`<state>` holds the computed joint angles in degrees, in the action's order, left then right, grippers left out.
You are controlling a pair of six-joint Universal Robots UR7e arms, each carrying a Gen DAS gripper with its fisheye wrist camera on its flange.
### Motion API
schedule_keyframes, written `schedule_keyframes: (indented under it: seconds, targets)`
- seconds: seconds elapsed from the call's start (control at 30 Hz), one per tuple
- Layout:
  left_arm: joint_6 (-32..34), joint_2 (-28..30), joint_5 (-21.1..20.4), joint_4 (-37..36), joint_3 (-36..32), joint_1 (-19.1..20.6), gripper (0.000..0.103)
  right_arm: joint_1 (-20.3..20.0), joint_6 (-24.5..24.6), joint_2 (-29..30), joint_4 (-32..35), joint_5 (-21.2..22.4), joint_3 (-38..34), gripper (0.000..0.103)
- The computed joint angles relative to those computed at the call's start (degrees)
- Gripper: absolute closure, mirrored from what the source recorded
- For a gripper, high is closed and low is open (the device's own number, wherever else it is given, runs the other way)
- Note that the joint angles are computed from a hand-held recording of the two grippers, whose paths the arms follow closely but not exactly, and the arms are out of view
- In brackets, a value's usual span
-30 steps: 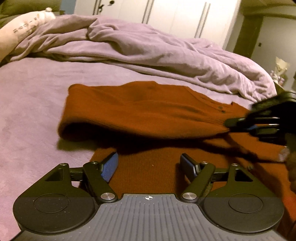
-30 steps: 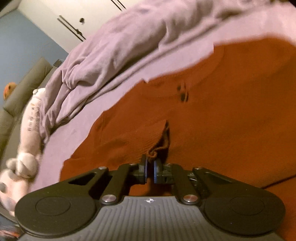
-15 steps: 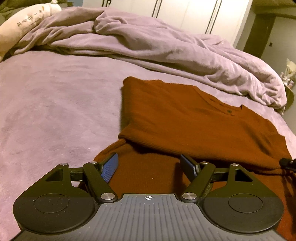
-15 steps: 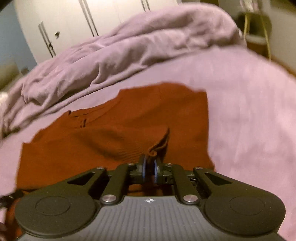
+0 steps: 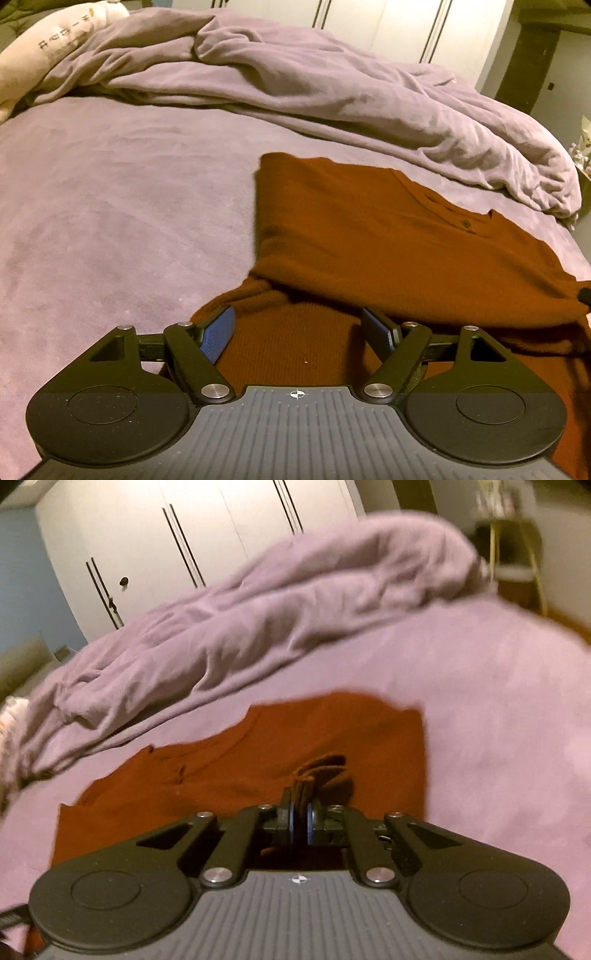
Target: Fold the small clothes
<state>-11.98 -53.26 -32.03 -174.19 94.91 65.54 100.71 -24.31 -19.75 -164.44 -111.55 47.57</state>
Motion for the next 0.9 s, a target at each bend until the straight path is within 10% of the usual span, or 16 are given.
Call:
schedule_keyframes:
  seconds: [0.37, 0.5, 0.63, 0.9]
  targets:
    - [-0.6, -1.0, 1.0, 2.6, 0.7, -1.0, 0.022, -0.8, -7.7, 2.6, 3.7, -6.2, -4.8, 0.097]
    - [3.6, -0.7, 4.5, -2.5, 0.5, -2.6, 0.019, -0.1, -8.0, 2.6, 0.8, -8.4, -5.0, 0.079]
    - [7.8, 1.3, 4.0, -8.5, -2.9, -2.8, 0.014, 0.5, -9.7, 2.4, -3.4, -5.8, -4.2, 0.078]
    - [1.5, 7.2, -1.1, 3.9, -13.2, 0.3, 0.014, 2.2, -12.9, 8.3, 10.8, -0.4, -12.7, 0.078]
